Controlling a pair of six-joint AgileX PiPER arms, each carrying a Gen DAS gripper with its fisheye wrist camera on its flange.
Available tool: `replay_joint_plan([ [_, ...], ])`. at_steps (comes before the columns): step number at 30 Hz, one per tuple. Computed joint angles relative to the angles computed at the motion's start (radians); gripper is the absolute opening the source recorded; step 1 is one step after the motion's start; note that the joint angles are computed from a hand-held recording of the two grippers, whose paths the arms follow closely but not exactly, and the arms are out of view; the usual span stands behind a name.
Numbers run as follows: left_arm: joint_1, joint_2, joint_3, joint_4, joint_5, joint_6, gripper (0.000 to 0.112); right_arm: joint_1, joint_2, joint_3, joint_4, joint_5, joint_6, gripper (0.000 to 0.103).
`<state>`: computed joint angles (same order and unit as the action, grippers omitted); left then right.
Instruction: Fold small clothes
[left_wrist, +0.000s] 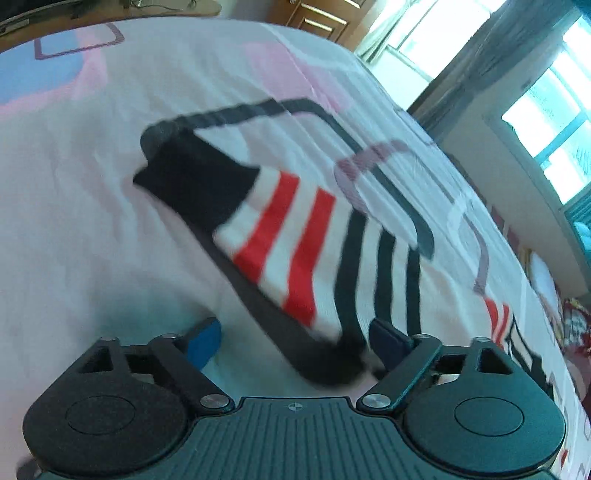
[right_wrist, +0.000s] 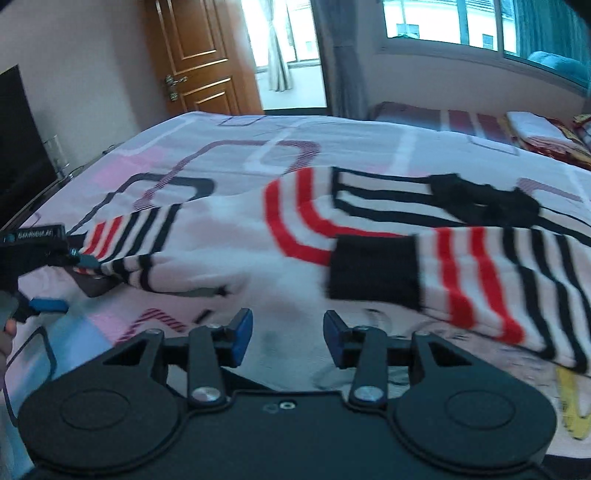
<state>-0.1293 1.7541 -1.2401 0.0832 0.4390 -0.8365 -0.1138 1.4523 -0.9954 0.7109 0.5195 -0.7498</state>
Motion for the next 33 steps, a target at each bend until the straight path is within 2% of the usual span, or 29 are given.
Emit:
replay_joint_plan([
  [1,0.013,0.007,-0.001,0.013,-0.019,-0.011,0.076,0.021,0.005,-0.004,-0.016,-0.011,0.024,0.043],
  [5,0.059,0.052,-0.026,0.030,-0.063,-0.051,0.037,0.074,0.021,-0.019,-0.081,-0.048,0.108,0.044],
  [9,0.101,0.085,-0.063,-0.035,-0.057,-0.023,0.012,0.095,0.035,-0.029,-0.125,-0.073,0.157,0.045],
  [11,0.099,0.083,-0.066,-0.042,-0.061,-0.016,0.006,0.100,0.041,-0.032,-0.148,-0.081,0.183,0.045],
  [15,0.074,0.048,-0.061,0.024,-0.090,-0.046,0.006,0.107,0.043,-0.037,-0.197,-0.093,0.229,0.045],
  [20,0.029,0.033,-0.118,0.017,-0.101,0.037,0.006,0.117,0.066,-0.037,-0.276,-0.107,0.289,0.045],
  [22,-0.009,0.028,-0.149,-0.007,-0.111,0.106,0.006,0.125,0.114,-0.057,-0.348,-0.075,0.323,0.045],
  [23,-0.034,0.037,-0.178,-0.030,-0.111,0.156,0.006,0.125,0.103,-0.042,-0.335,-0.096,0.306,0.046],
  [27,-0.133,0.100,-0.325,-0.268,-0.080,0.437,0.006,0.048,0.059,-0.022,-0.082,-0.059,0.117,0.046],
  [30,-0.232,0.192,-0.480,-0.433,-0.011,0.619,0.006,-0.008,0.016,-0.007,-0.044,-0.048,0.075,0.046],
  [33,-0.328,0.320,-0.666,-0.572,0.113,0.761,0.006,-0.097,-0.022,0.004,-0.023,-0.024,0.034,0.046],
])
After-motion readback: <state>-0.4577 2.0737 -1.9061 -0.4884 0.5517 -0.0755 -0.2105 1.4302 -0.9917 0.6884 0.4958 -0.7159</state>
